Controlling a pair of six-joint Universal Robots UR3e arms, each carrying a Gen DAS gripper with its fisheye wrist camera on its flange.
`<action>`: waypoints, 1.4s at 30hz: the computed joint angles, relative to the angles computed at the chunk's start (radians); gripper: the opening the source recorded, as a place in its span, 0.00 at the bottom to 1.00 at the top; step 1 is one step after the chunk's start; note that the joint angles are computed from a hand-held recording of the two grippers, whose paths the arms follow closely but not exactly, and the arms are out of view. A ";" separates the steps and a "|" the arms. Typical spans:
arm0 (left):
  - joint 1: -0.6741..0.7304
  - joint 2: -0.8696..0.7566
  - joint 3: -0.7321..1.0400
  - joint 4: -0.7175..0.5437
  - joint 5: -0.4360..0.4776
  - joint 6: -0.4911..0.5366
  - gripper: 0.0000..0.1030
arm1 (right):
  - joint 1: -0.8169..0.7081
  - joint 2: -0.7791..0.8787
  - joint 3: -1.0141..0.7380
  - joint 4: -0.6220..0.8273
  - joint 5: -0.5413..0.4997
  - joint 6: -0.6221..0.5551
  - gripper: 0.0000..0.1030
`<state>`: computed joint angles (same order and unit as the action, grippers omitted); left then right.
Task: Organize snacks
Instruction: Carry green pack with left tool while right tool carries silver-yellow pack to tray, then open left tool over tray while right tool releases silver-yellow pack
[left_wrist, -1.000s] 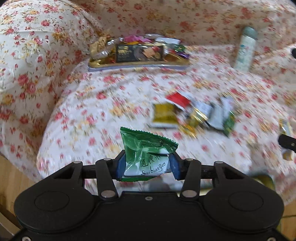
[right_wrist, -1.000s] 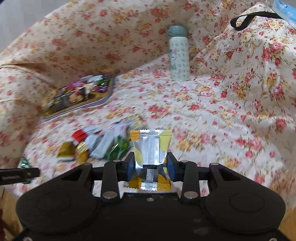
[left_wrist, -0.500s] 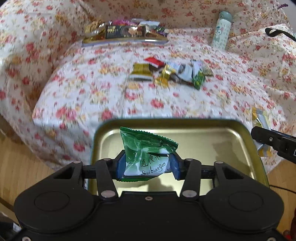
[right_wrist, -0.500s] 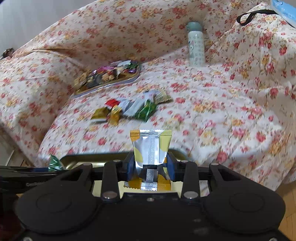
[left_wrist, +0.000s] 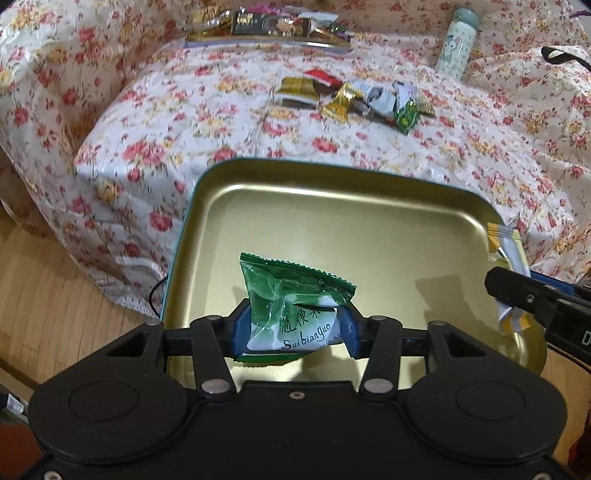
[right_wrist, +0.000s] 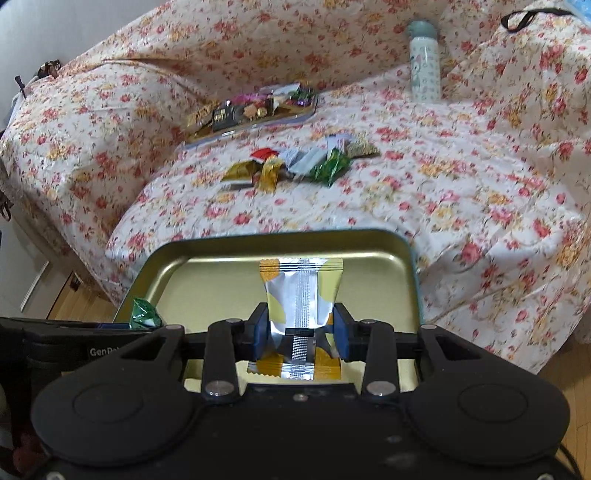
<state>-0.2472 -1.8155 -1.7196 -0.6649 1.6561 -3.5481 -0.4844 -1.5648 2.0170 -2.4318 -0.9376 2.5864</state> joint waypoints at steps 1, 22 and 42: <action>0.000 0.001 -0.002 -0.001 -0.002 -0.004 0.53 | 0.000 -0.001 0.001 0.011 -0.002 -0.004 0.37; -0.010 -0.003 0.019 -0.044 0.014 -0.002 0.60 | 0.030 0.035 -0.045 0.107 -0.071 -0.045 0.37; -0.038 -0.012 0.046 -0.073 0.071 -0.002 0.60 | 0.056 0.059 -0.067 0.112 -0.129 -0.058 0.40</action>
